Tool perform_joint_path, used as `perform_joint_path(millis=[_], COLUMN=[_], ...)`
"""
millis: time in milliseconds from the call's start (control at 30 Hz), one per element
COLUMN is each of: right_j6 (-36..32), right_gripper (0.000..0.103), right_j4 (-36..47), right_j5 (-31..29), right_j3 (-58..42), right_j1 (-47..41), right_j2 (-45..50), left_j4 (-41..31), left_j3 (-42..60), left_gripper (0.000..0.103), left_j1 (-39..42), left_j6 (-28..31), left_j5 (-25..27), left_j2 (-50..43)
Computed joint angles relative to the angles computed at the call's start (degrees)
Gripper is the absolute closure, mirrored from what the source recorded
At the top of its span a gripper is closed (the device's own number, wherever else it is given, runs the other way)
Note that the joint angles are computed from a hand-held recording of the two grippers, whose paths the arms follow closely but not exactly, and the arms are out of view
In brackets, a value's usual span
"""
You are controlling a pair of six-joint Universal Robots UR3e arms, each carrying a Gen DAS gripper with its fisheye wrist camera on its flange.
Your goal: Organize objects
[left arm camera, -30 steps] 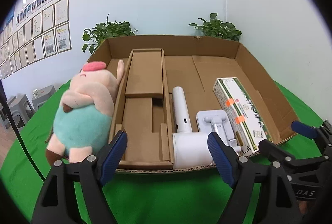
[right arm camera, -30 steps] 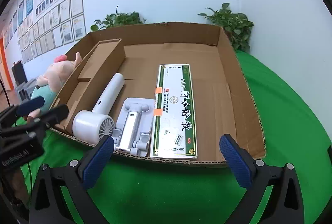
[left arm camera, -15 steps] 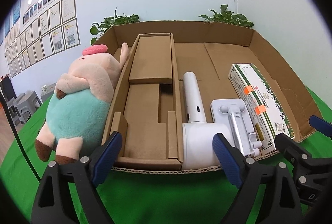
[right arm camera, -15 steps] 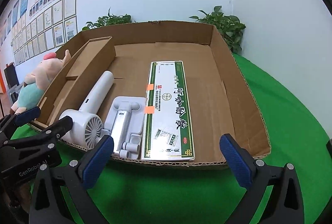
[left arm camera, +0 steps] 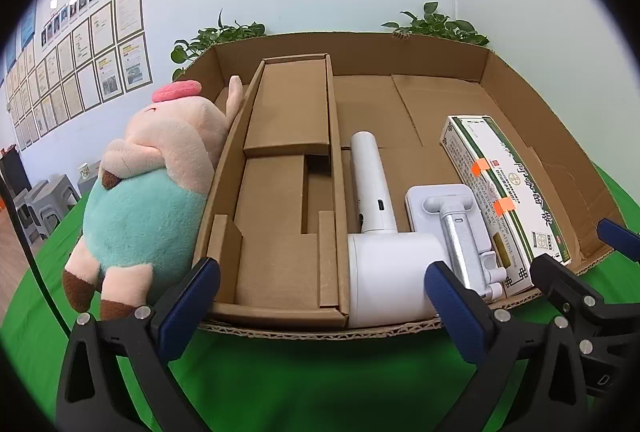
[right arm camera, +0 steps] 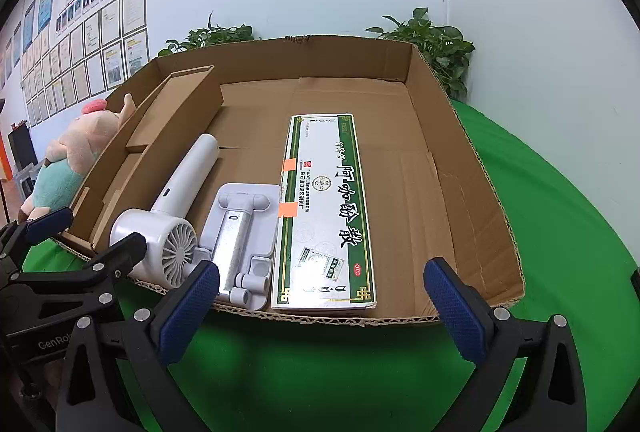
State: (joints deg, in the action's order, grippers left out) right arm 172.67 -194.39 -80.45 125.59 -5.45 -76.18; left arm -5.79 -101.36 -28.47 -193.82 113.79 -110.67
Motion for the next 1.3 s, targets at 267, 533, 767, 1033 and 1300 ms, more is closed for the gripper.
perform_joint_path(millis=[267,533,767,1033,1300], right_j6=[0.3,0.7,0.9,1.3,1.6], right_gripper=[0.000,0.000,0.000,0.000,0.000], right_j4=[0.1,0.1,0.1,0.3,0.4], right_j5=[-0.4,-0.9,-1.3,-1.8,-2.1], right_j3=[-0.6,-1.1,-1.6,-2.3,-2.8], right_j1=[0.5,1.0,1.4,2.0,2.4], right_j2=[0.4,0.8,1.3,1.7,2.1], left_j4=[-0.1,-0.1,-0.2,-0.2,-0.2], left_j3=[0.0,0.0,-0.1,-0.2,-0.3], left_gripper=[0.001,0.001,0.001,0.001,0.001], left_j1=[0.0,-0.1,-0.2,-0.2,-0.2], left_j6=[0.0,-0.1,-0.2,-0.1,-0.2], left_j5=[0.0,0.1,0.2,0.1,0.1], left_j2=[0.1,0.1,0.2,0.4,0.4])
